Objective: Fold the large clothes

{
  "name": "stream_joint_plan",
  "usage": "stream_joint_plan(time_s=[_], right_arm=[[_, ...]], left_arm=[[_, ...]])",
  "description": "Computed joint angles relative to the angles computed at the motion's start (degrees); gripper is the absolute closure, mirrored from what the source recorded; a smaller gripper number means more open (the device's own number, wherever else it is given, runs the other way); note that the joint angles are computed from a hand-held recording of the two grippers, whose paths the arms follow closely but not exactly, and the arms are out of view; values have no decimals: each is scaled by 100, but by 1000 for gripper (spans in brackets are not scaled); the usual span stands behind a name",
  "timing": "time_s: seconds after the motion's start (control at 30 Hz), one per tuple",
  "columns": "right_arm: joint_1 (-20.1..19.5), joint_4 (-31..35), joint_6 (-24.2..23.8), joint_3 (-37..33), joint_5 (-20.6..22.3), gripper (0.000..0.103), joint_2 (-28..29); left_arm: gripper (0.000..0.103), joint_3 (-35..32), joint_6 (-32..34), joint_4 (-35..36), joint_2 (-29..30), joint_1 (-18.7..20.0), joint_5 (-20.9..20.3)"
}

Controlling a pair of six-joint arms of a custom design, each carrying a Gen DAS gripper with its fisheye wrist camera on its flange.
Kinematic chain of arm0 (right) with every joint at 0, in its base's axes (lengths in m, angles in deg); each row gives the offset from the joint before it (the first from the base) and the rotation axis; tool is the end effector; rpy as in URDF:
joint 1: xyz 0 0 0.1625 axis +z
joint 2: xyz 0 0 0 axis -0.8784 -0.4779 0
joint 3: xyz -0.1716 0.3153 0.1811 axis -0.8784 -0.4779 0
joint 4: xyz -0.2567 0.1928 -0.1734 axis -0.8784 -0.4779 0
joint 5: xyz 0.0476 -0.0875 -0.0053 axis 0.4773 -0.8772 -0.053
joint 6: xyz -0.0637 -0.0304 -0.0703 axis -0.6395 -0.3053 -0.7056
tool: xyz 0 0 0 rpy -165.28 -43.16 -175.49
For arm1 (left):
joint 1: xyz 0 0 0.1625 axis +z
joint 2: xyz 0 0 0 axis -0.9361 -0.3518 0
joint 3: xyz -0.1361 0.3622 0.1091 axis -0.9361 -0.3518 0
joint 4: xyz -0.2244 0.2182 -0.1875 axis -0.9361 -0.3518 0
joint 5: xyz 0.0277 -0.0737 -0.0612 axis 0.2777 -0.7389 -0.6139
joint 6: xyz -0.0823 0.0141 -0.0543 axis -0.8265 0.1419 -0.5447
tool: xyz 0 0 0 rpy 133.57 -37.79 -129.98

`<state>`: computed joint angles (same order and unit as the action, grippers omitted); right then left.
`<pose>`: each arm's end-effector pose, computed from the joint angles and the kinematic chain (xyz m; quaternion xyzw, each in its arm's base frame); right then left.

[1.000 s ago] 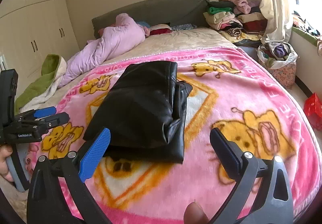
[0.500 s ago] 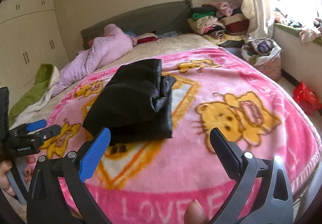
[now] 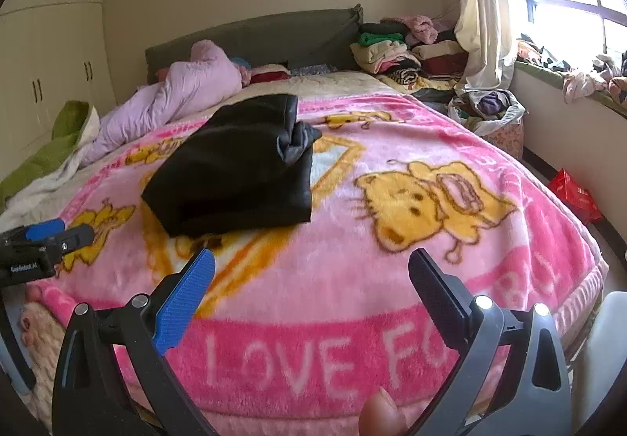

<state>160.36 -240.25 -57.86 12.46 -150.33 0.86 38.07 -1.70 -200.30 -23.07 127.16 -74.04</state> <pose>0.2209 -0.7180 0.1168 0.3087 -0.8454 0.3739 0.2238 -0.1590 -0.6629 0.1916 0.0650 0.8248 -0.4278 0.3639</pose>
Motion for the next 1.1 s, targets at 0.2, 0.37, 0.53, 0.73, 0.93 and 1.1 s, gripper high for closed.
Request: stream_joint_plan(time_s=[0.2, 0.37, 0.53, 0.73, 0.93, 1.1], right_arm=[[1, 73, 70, 90, 6, 4, 14], [20, 68, -4, 112, -10, 4, 24], [25, 72, 18, 154, 1, 4, -4], [35, 64, 37, 184, -19, 4, -22], [33, 22, 37, 242, 4, 4, -48], [38, 18, 41, 260, 2, 4, -57]], left_arm=[[8, 35, 2, -73, 37, -14, 75], [8, 102, -62, -95, 17, -30, 105], [8, 109, -140, -21, 19, -39, 216], [8, 117, -150, -22, 14, -40, 238], [8, 134, -188, -14, 9, -54, 285], [8, 144, -205, -15, 4, -60, 308]])
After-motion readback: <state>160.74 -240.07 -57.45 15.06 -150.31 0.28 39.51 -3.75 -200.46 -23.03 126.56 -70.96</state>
